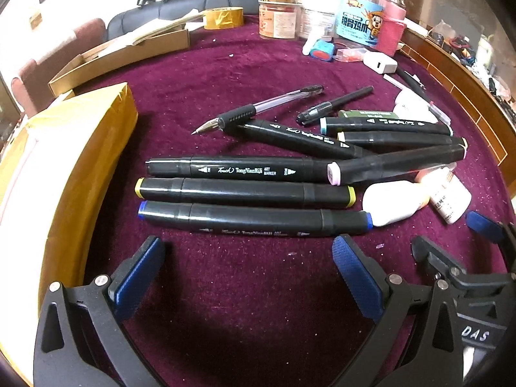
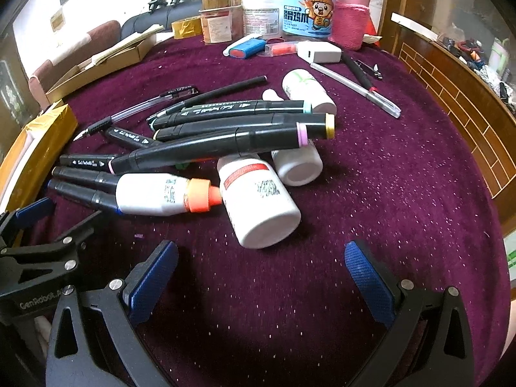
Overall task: Organize rigid objects
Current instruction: 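Grasp a black marker with the left tool and lift it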
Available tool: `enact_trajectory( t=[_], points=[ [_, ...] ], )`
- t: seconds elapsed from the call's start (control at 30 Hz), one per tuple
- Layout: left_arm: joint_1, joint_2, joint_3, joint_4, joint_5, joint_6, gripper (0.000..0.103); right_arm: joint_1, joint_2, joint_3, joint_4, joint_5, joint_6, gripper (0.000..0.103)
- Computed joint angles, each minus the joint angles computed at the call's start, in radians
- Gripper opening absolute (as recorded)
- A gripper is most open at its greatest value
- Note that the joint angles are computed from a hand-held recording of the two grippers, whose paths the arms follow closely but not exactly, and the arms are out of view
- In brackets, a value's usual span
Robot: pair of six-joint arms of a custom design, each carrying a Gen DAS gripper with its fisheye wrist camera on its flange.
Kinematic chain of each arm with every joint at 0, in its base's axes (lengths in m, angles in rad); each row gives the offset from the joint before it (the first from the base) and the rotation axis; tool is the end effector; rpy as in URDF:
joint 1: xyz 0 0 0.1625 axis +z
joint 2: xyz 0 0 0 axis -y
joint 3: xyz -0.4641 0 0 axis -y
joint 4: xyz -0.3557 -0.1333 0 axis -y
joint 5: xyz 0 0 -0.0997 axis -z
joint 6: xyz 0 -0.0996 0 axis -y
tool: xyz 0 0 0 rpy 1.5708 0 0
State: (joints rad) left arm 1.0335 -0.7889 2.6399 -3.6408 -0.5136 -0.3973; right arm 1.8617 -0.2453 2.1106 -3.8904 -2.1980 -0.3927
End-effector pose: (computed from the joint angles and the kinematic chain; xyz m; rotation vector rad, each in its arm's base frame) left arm 0.0168 -0.4018 0.1239 0.0128 2.1707 -0.7826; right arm 0.2071 -0.4306 -0.0939 0.6473 -2.3666 0.5244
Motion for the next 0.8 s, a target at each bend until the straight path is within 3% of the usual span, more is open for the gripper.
enact_trajectory(
  t=[0.2,0.27,0.33,0.4,0.47,0.53,0.6,0.67,0.8],
  points=[
    [0.015,-0.056,0.026,-0.009,-0.085,0.072,0.103,0.003,-0.007,0.024,-0.011,-0.006,0.004,0.101],
    [0.005,-0.084,0.066,-0.058,-0.137,0.106,0.103,-0.006,-0.004,0.062,-0.131,0.015,-0.002,0.101],
    [-0.022,-0.093,0.115,-0.136,-0.144,0.148,0.103,-0.034,-0.013,0.133,-0.340,0.129,0.005,0.101],
    [-0.037,-0.123,0.144,-0.175,-0.156,0.174,0.103,-0.100,-0.048,0.198,-0.423,0.324,0.049,0.101],
    [-0.030,-0.166,0.145,-0.184,-0.186,0.208,0.103,-0.162,-0.107,0.221,-0.339,0.466,0.113,0.101],
    [-0.029,-0.182,0.125,-0.174,-0.172,0.248,0.103,-0.170,-0.129,0.180,-0.238,0.458,0.108,0.101],
    [-0.015,-0.200,0.081,-0.116,-0.178,0.323,0.103,-0.184,-0.101,0.160,-0.288,0.446,0.114,0.101],
    [0.020,-0.205,0.019,-0.035,-0.197,0.408,0.103,-0.192,-0.097,0.131,-0.238,0.408,0.142,0.100],
    [0.095,-0.181,-0.074,0.107,-0.244,0.464,0.100,-0.232,-0.118,0.152,-0.226,0.470,0.193,0.100]
  ],
)
